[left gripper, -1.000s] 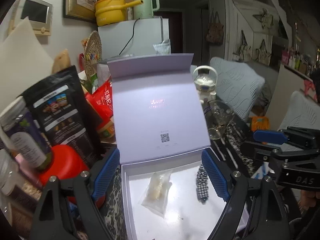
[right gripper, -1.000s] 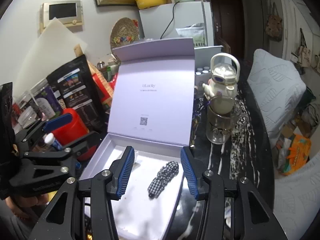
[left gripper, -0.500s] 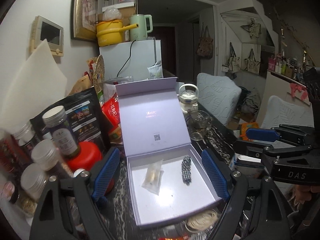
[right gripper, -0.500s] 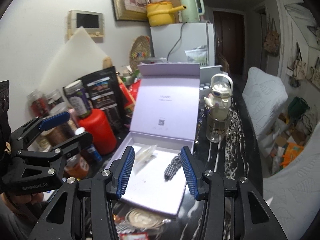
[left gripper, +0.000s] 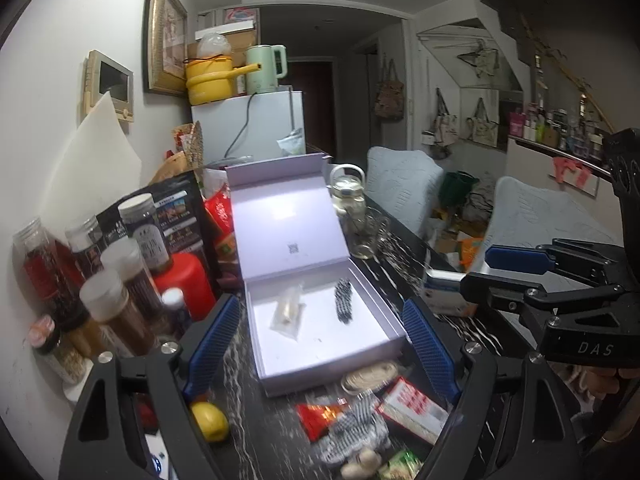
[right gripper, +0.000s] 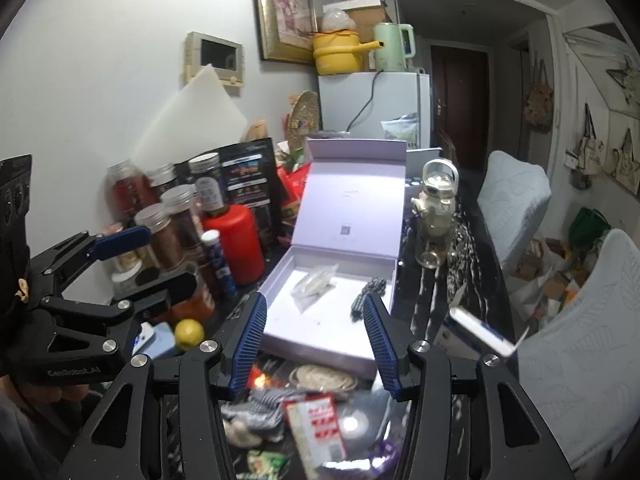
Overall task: Organize soft objects
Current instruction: 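Move both grippers back toward the gingham doll and snack packets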
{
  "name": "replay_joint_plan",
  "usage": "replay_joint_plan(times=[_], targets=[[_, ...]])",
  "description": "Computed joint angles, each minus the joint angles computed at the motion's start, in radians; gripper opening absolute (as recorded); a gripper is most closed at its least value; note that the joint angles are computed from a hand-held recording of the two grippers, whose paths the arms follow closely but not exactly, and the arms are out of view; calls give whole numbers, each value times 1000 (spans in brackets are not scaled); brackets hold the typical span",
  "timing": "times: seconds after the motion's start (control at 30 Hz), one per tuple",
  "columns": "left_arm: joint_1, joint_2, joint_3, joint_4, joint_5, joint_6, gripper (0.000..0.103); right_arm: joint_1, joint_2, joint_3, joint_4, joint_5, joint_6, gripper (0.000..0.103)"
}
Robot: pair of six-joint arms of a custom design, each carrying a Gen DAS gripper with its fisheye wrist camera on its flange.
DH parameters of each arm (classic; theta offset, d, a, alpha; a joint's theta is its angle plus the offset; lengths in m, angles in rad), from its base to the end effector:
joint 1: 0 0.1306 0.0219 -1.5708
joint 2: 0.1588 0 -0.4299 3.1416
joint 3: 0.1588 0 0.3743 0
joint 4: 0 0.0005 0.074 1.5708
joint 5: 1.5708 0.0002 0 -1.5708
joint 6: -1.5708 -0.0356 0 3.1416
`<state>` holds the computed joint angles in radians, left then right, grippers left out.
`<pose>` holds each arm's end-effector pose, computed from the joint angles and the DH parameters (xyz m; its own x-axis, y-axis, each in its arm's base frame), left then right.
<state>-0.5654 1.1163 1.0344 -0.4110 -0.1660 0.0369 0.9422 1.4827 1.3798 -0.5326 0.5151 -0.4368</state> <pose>0.3117 -0.1914 0.4594 -0.4142 0.2197 -0.8832 0.3905 0.9195 0.0456 0.3139 0.4011 0.4585 -0.5154 -0.0829 -0.8529 -0.2789 0.9573 0.0755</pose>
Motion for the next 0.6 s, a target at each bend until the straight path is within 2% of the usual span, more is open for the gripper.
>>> replay_joint_plan(times=[0.23,0.3,0.5,0.6], targets=[[-36,-72,-84,-14,-7,10,84,86,-37,-84,15,62,-58,51],[-41,-85,-101,-19,-4,18,84,97,-49,-109,34,53,-79,51],[-24,-121,-156,-24,38,40,84,151,-65,-164,38,98,-157,52],[-3,-135,-192,-31,77,55,84,169,-84,-210,72,98,-217,59]])
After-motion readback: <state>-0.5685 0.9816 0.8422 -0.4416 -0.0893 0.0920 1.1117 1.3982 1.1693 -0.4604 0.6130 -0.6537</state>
